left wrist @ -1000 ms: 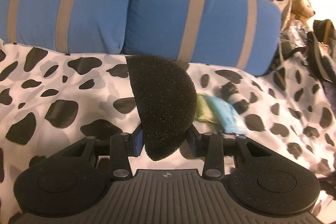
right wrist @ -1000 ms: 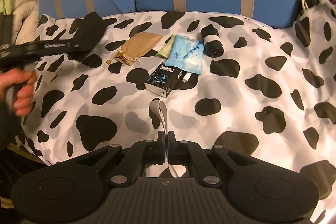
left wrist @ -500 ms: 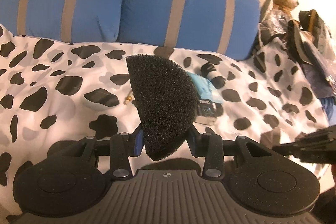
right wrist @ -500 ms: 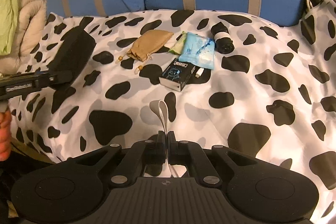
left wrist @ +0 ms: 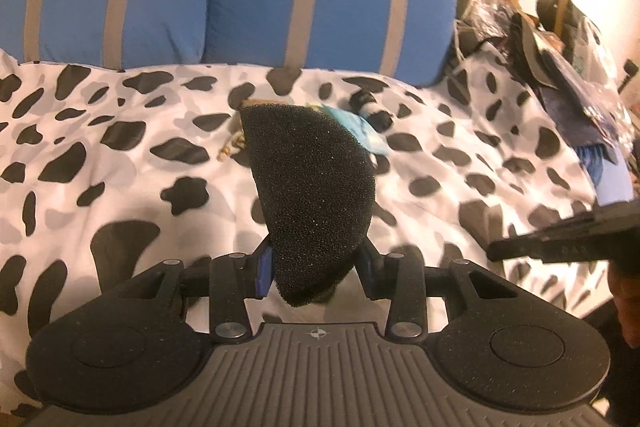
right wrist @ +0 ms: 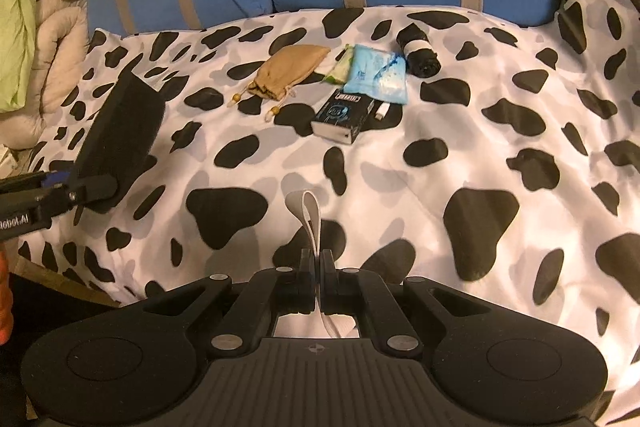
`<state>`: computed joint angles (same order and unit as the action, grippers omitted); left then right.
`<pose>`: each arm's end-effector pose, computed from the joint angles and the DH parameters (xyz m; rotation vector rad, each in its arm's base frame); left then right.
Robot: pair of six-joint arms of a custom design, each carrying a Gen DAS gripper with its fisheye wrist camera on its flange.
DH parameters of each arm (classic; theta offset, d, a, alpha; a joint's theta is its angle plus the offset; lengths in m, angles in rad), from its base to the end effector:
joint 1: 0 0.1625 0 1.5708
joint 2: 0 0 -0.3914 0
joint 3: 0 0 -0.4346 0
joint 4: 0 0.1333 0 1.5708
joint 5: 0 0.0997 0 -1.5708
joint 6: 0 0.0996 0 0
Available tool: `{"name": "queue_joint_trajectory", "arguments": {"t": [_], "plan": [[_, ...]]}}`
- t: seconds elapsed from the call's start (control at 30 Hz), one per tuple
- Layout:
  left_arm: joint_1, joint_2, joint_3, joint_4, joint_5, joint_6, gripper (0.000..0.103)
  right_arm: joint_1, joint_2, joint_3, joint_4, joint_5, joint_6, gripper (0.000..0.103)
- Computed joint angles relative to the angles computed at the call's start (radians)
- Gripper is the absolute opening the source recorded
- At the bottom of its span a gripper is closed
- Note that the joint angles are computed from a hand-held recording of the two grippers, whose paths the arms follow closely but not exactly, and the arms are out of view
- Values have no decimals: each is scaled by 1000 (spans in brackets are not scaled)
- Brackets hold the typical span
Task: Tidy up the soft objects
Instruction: 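Carry the black sponge in the left tool to the box while the right tool carries the white cable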
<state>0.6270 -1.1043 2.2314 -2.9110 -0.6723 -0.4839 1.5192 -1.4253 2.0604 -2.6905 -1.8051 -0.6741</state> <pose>-0.2592 -0.4487 0.0800 0.4304 2.3863 -0.9602 0.0822 -0.5449 0.2527 0.7545 -2.6027 0.5127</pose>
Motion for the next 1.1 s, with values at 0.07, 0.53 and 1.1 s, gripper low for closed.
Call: {"name": "queue_joint_trajectory", "arguments": {"t": [0.07, 0.53, 1.1], "plan": [[-12, -5, 11, 12, -16, -8, 40, -3, -16, 16, 9, 6, 6, 4], [-94, -24, 73, 121, -143, -64, 40, -29, -113, 101, 109, 18, 38, 4], [-136, -59, 102, 254, -278, -148, 40, -22, -160, 164, 250, -93, 75, 5]]}}
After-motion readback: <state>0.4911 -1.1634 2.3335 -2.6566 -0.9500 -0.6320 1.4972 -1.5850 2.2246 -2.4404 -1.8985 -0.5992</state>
